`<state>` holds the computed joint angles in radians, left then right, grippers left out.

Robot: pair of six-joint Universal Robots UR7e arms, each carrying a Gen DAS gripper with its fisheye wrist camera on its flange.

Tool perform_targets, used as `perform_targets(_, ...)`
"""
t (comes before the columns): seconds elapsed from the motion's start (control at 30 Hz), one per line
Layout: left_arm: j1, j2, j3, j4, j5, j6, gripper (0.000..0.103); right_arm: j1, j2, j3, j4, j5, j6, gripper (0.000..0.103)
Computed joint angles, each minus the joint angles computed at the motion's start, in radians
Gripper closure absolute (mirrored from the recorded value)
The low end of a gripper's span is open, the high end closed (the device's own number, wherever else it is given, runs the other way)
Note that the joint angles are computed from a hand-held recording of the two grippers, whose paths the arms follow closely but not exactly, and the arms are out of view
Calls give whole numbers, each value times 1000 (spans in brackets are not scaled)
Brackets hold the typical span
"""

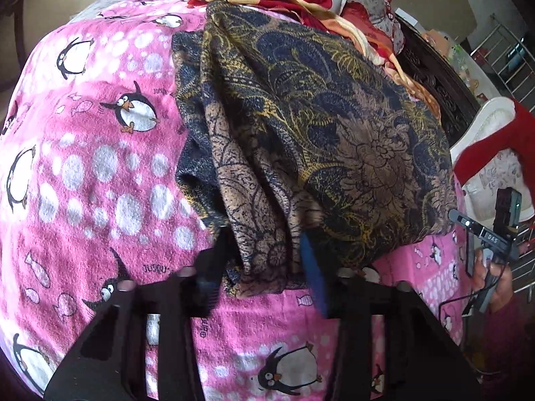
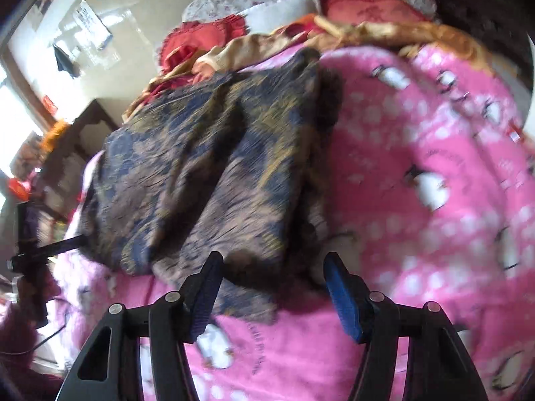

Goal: Fold small clothes

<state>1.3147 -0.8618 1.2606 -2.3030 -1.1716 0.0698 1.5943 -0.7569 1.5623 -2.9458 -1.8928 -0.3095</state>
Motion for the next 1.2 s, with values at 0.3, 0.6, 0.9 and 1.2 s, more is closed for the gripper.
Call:
perform_targets(0.3, -41, -100, 95, -60, 47, 103, 99, 49, -64, 50, -67, -45, -88, 97)
perform_targets(0.6, -3, -92, 109, -17, 60, 25, 99, 8, -54, 57, 19, -159, 8, 96)
perform_targets(0.9, -58, -111, 118, -143, 121, 72, 52, 96, 8, -67, -148, -224, -160, 60)
perform_targets(1.2, -64, 81, -30, -143, 330, 53, 49, 72, 306, -521, 4, -263, -135, 61)
